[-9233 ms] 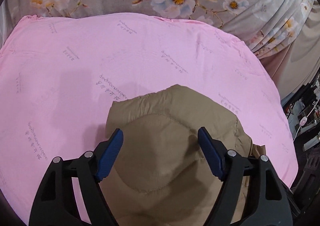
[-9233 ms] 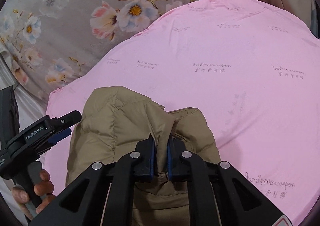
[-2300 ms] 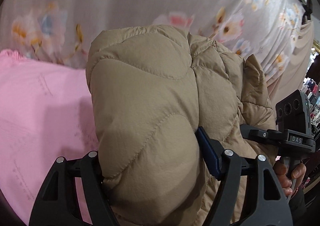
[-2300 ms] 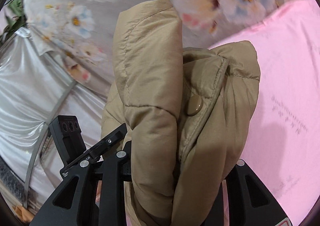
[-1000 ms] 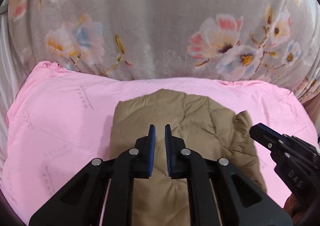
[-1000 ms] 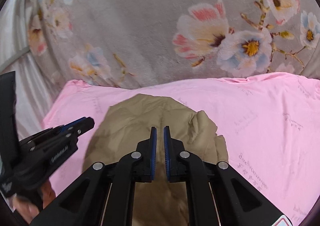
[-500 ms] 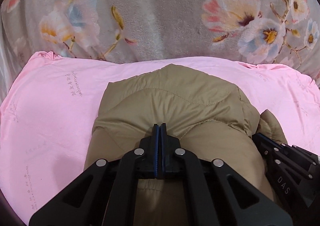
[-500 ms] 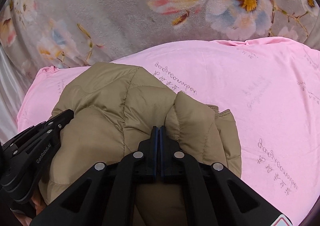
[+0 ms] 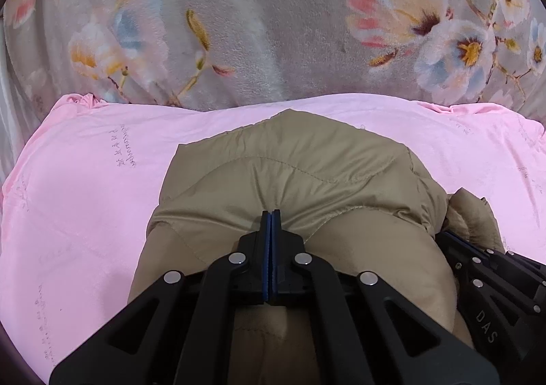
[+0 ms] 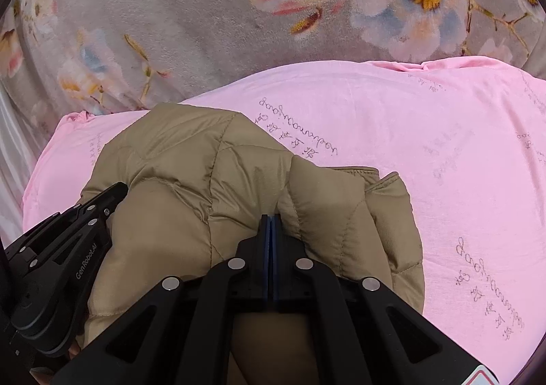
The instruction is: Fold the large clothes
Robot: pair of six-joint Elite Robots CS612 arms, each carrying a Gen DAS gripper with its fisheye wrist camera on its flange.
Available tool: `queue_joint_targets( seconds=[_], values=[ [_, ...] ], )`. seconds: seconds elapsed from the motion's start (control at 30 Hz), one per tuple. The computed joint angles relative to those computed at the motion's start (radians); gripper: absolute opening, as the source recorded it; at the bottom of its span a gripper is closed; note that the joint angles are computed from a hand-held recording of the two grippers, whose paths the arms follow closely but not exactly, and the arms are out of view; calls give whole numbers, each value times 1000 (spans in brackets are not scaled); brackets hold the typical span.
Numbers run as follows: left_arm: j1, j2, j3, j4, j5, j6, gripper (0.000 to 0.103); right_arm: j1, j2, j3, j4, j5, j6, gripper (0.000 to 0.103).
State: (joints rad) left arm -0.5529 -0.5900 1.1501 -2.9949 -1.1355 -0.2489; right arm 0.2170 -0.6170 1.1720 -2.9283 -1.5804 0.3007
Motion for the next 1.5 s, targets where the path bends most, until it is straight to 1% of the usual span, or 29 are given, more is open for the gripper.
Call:
queue_joint_targets(
  seconds=[0.2, 0.6, 0.7, 0.73, 0.8, 0.83, 0.87, 0.9, 0.93, 0.97, 1.0, 1.07, 1.1, 1.13, 1.27, 1.37, 1.43, 1.5],
  values=[
    [-1, 8, -12, 4, 8, 5, 0, -1, 5, -10, 9, 6, 6, 0],
    [1, 20, -31, 2, 2, 27, 0, 2, 9, -17, 5, -17, 25, 0],
    [0, 24, -38, 5, 6, 35, 0, 0, 10, -18, -1, -15, 35, 0],
    [0, 25, -42, 10, 11, 38, 0, -3, 9, -16, -5, -3, 39, 0],
    [-2, 22, -40, 17, 18, 37, 0, -10, -5, 2, -11, 24, 53, 0],
    [-3, 13, -31, 23, 24, 40, 0, -9, -25, 24, -12, 15, 62, 0],
    [-4, 1, -14, 25, 24, 42, 0, -7, -50, 59, -41, 13, 62, 0],
    [-3, -23, 23, 7, 7, 41, 0, -4, -72, 90, -71, 7, 50, 0],
    [-2, -52, 71, -29, -19, 38, 1, 1, -95, 125, -95, 1, 27, 4],
    [-2, -75, 110, -55, -35, 33, 4, 5, -111, 148, -103, 4, 6, 6],
    [-3, -103, 155, -72, -53, 33, 3, 8, -128, 176, -103, 12, -20, 7],
    [-4, -133, 208, -90, -80, 24, 3, 13, -135, 201, -102, 12, -42, 7],
    [-4, -141, 226, -95, -95, 17, 3, 18, -132, 208, -107, -3, -50, 7],
    [-5, -144, 238, -104, -102, 17, 3, 21, -128, 213, -118, -14, -51, 7],
    [-19, -126, 255, -158, -51, 46, 3, 26, -112, 215, -155, -30, -39, 7],
    [-27, -101, 251, -211, -12, 69, 2, 40, -92, 212, -207, -92, -81, 6],
    [-33, -93, 249, -229, 15, 83, 1, 47, -89, 208, -207, -122, -95, 7],
    [-28, -93, 247, -230, -6, 72, 1, 46, -88, 208, -210, -114, -91, 7]
  ],
)
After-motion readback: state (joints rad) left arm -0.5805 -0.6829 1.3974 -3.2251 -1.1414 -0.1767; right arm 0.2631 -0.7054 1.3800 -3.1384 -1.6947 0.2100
